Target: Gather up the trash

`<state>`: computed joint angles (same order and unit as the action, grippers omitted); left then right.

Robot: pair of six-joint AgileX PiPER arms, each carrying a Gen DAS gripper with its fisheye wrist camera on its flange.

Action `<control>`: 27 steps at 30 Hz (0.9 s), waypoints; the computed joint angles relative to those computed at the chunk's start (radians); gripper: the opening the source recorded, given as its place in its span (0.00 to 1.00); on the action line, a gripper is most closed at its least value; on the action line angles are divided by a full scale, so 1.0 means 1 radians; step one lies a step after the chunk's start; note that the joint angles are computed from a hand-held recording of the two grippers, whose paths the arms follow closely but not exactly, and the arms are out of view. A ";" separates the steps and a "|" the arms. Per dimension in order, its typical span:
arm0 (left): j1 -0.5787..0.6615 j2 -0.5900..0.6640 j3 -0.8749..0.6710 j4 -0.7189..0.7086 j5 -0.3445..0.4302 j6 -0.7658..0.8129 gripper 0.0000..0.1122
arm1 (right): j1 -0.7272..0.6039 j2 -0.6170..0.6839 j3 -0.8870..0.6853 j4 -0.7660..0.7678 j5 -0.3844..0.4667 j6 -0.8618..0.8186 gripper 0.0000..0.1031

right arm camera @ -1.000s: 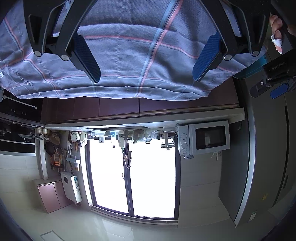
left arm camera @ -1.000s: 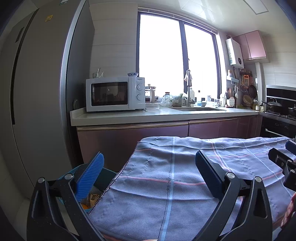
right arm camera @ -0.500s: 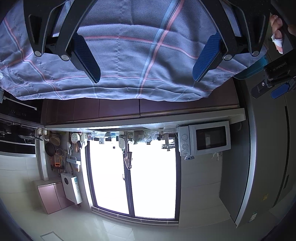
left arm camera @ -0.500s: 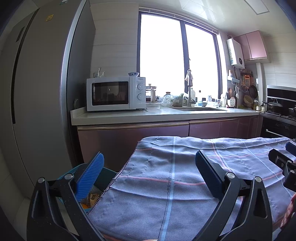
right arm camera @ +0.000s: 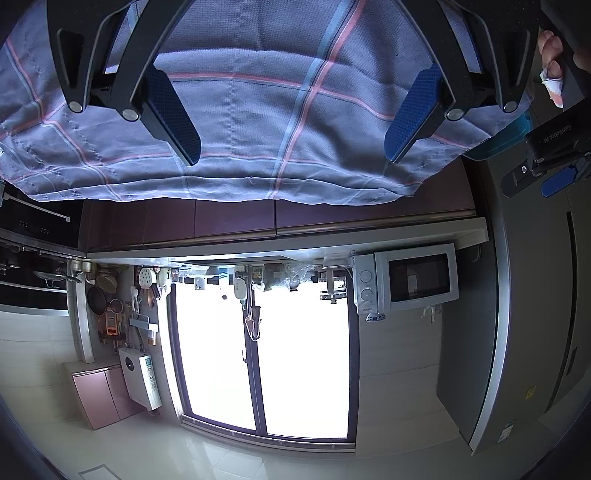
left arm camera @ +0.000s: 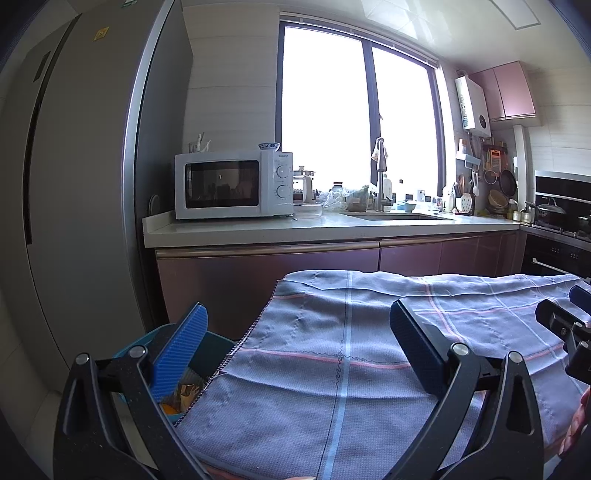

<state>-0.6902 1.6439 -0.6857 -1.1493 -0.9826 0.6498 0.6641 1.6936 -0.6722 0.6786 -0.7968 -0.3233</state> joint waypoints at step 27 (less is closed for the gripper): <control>-0.004 0.016 -0.011 -0.022 -0.003 0.002 0.87 | -0.009 0.006 0.001 -0.019 0.010 0.023 0.93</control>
